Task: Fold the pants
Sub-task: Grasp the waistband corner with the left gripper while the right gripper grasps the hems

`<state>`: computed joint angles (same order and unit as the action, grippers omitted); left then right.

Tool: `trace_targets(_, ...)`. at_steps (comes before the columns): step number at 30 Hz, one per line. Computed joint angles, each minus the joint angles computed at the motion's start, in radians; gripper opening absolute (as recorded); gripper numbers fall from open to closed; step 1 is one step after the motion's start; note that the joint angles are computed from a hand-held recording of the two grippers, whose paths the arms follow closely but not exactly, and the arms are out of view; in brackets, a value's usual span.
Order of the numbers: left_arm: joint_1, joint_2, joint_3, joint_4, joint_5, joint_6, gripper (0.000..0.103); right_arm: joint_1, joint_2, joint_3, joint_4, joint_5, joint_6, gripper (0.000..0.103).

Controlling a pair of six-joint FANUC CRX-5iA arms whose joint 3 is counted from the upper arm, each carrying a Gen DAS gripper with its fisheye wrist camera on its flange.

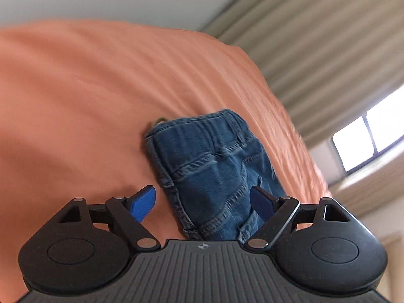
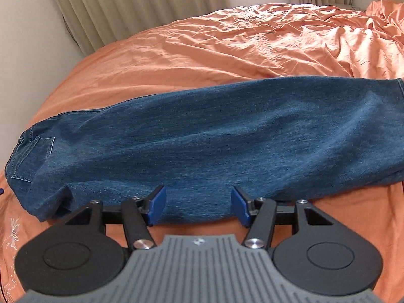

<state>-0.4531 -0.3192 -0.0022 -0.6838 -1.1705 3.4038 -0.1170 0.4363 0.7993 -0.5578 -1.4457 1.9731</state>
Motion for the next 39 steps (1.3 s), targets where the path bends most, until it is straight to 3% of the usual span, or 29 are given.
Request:
trace_targets(2,0.026,-0.025,-0.07,-0.024,0.101,0.111,0.098,0.01,-0.022,-0.029,0.018,0.024,0.004,0.054)
trace_targets(5,0.079,-0.013,-0.114,-0.029,0.195,0.181,0.097,0.02,-0.038,-0.049,0.05,0.041,0.001,0.054)
trace_targets(8,0.116,0.015,-0.113,-0.022,0.218,0.185,0.077,0.017,-0.035,-0.044,0.086,0.044,-0.021,0.054)
trace_targets(9,0.122,0.021,-0.105,-0.02,0.207,0.179,0.061,0.016,-0.034,-0.043,0.097,0.047,-0.029,0.054)
trace_targets(10,0.133,0.034,-0.082,0.0,0.178,0.131,0.051,0.013,-0.033,-0.042,0.107,0.05,-0.035,0.054)
trace_targets(11,0.138,0.048,-0.054,0.011,0.145,0.068,0.033,0.011,-0.036,-0.047,0.117,0.055,-0.041,0.054)
trace_targets(12,0.137,0.059,-0.025,0.018,0.12,-0.001,0.026,0.01,-0.037,-0.051,0.127,0.06,-0.044,0.054)
trace_targets(15,0.082,0.097,0.096,-0.033,0.003,-0.142,0.022,0.002,-0.036,-0.053,0.155,0.065,-0.052,0.054)
trace_targets(20,-0.032,0.125,0.264,-0.145,-0.184,-0.31,0.02,-0.041,-0.03,-0.019,0.146,0.039,-0.063,0.051)
trace_targets(24,-0.007,0.127,0.27,-0.141,-0.329,-0.404,0.02,-0.082,-0.013,0.019,0.143,0.016,-0.063,0.051)
trace_targets(27,0.097,0.115,0.197,-0.014,-0.313,-0.445,0.02,-0.12,0.015,0.056,0.142,-0.004,-0.101,0.049)
trace_targets(29,0.094,0.153,0.199,-0.018,-0.34,-0.494,0.02,-0.149,0.043,0.1,0.13,-0.026,-0.148,0.047)
trace_targets(31,0.115,0.167,0.186,0.013,-0.336,-0.453,0.021,-0.184,0.075,0.154,0.104,-0.05,-0.193,0.047)
trace_targets(34,0.157,0.191,0.203,0.048,-0.346,-0.436,0.036,-0.235,0.136,0.262,0.066,-0.092,-0.267,0.045)
trace_targets(36,0.158,0.228,0.264,0.043,-0.406,-0.462,0.06,-0.267,0.187,0.351,0.034,-0.121,-0.314,0.042)
trace_targets(39,0.095,0.269,0.36,-0.024,-0.526,-0.478,0.074,-0.307,0.292,0.531,-0.014,-0.175,-0.407,0.039)
